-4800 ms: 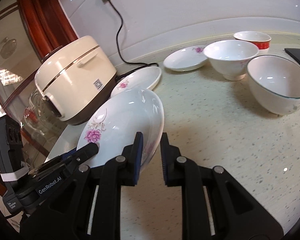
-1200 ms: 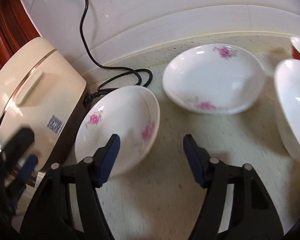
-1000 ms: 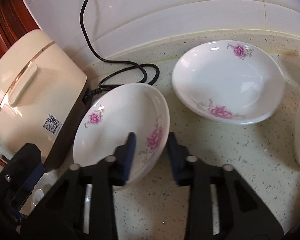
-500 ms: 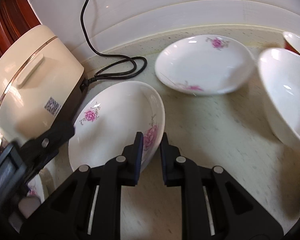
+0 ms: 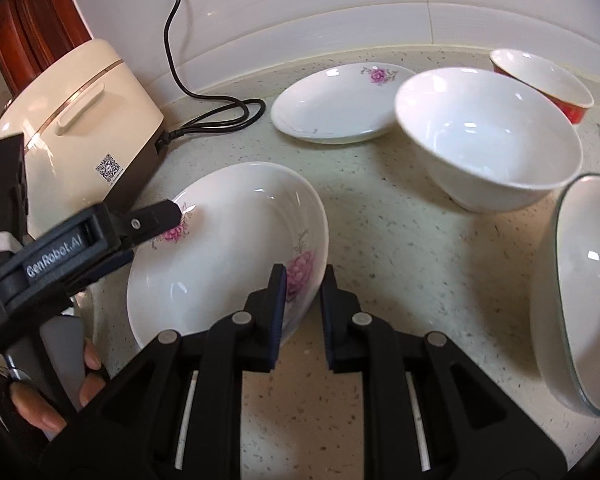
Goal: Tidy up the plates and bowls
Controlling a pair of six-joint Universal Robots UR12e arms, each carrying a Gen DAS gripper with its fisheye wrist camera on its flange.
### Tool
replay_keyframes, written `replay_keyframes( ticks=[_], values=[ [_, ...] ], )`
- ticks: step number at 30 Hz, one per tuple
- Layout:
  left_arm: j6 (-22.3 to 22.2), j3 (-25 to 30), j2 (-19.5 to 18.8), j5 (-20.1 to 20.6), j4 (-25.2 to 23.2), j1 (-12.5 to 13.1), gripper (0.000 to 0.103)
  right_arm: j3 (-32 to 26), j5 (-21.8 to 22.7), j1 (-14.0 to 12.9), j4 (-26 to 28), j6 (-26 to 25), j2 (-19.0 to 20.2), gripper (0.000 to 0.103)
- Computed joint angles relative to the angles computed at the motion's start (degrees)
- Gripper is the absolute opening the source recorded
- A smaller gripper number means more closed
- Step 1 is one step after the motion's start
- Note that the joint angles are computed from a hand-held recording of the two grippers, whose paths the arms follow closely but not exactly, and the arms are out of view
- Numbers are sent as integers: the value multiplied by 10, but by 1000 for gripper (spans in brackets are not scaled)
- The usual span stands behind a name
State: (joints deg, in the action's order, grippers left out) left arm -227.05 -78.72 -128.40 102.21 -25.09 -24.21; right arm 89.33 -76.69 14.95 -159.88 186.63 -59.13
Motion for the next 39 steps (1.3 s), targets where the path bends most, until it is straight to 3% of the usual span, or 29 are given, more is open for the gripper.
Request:
replay_keyframes(
  ticks=[5, 7, 9, 11, 14, 16, 21, 39],
  values=[
    [8, 2, -2, 15, -2, -2, 103, -1, 5, -1, 3, 10, 1, 26],
    [20, 5, -4, 23, -4, -5, 95, 0, 12, -3, 0, 14, 1, 30],
    [36, 9, -6, 35, -9, -8, 74, 0, 14, -3, -2, 14, 1, 32],
    [55, 16, -10, 41, -15, -12, 65, 0, 10, -1, -5, 11, 2, 32],
    [79, 23, -14, 52, -24, -17, 30, -1, 10, 1, -5, -4, 3, 32],
    [87, 19, -12, 48, -16, -16, 28, -1, -12, 6, -8, -7, 3, 32],
    [84, 15, -11, 66, -8, -19, 25, 0, 3, 1, -9, 4, 3, 23],
    [67, -22, 5, 95, 58, -24, 25, 12, 43, -4, -69, 5, 2, 22]
  ],
)
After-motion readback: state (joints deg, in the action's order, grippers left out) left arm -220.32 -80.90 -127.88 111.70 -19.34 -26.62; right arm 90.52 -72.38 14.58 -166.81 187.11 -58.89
